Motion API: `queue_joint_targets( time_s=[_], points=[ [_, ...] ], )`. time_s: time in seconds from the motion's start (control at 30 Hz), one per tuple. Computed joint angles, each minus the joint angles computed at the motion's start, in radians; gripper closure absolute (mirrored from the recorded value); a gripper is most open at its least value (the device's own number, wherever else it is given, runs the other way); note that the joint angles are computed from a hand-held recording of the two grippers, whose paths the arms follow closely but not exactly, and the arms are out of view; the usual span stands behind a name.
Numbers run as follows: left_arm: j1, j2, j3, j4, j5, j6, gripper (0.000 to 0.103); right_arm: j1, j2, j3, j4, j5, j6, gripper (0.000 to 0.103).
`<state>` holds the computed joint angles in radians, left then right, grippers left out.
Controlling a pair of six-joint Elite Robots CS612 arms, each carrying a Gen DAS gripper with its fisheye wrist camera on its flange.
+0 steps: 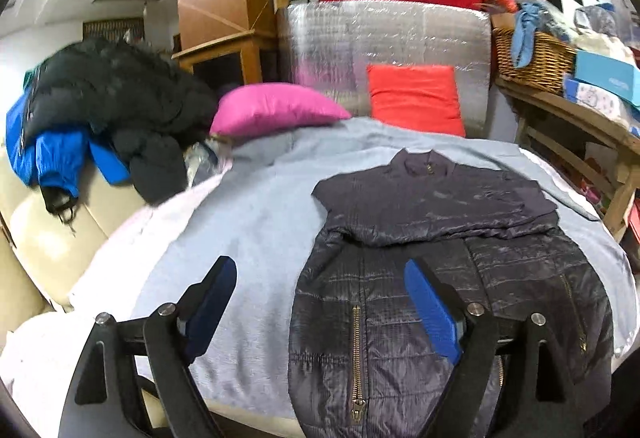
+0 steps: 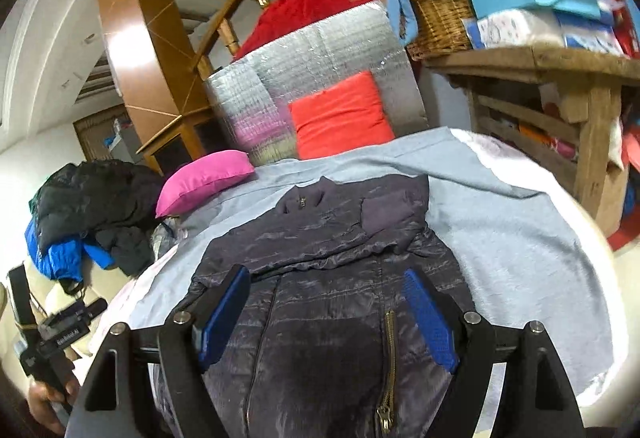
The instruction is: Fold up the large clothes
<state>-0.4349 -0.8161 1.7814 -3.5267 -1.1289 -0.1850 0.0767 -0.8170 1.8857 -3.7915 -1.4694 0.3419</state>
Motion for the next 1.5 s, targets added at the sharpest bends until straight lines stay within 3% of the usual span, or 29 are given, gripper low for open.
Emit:
queue_joint_targets(
  time_s=[0.3, 0.9, 0.97, 1.07, 1.2, 1.33, 1.5],
  points=[
    [-0.017, -0.006, 0.008, -0.029, 0.017, 0.049, 0.016, -0.002, 0.005, 0.004, -0.015, -0.001, 0.019, 0.021],
    [-0.021, 0.026, -0.037, 0.069, 0.039, 0.060, 0.016, -0.008, 0.019, -0.009, 0.029, 0.021, 0.016, 0.021],
    [-0.014, 0.035, -0.055, 0.109, 0.030, 0.053, 0.016, -0.010, 0.023, -0.022, 0.067, 0.028, 0.007, 0.021],
    [0.013, 0.054, -0.103, 0.244, 0.004, 0.004, 0.016, -0.019, 0.034, -0.045, 0.114, 0.023, -0.002, 0.021],
    [0.064, 0.097, -0.195, 0.437, -0.069, -0.025, 0.016, -0.061, 0.047, -0.084, 0.240, 0.011, 0.030, 0.021],
    [0.109, 0.130, -0.260, 0.567, -0.165, -0.048, 0.016, -0.116, 0.073, -0.125, 0.393, 0.077, 0.033, 0.021],
    [0.145, 0.151, -0.288, 0.638, -0.336, -0.024, 0.016, -0.158, 0.114, -0.162, 0.501, 0.211, 0.051, 0.021]
  ],
)
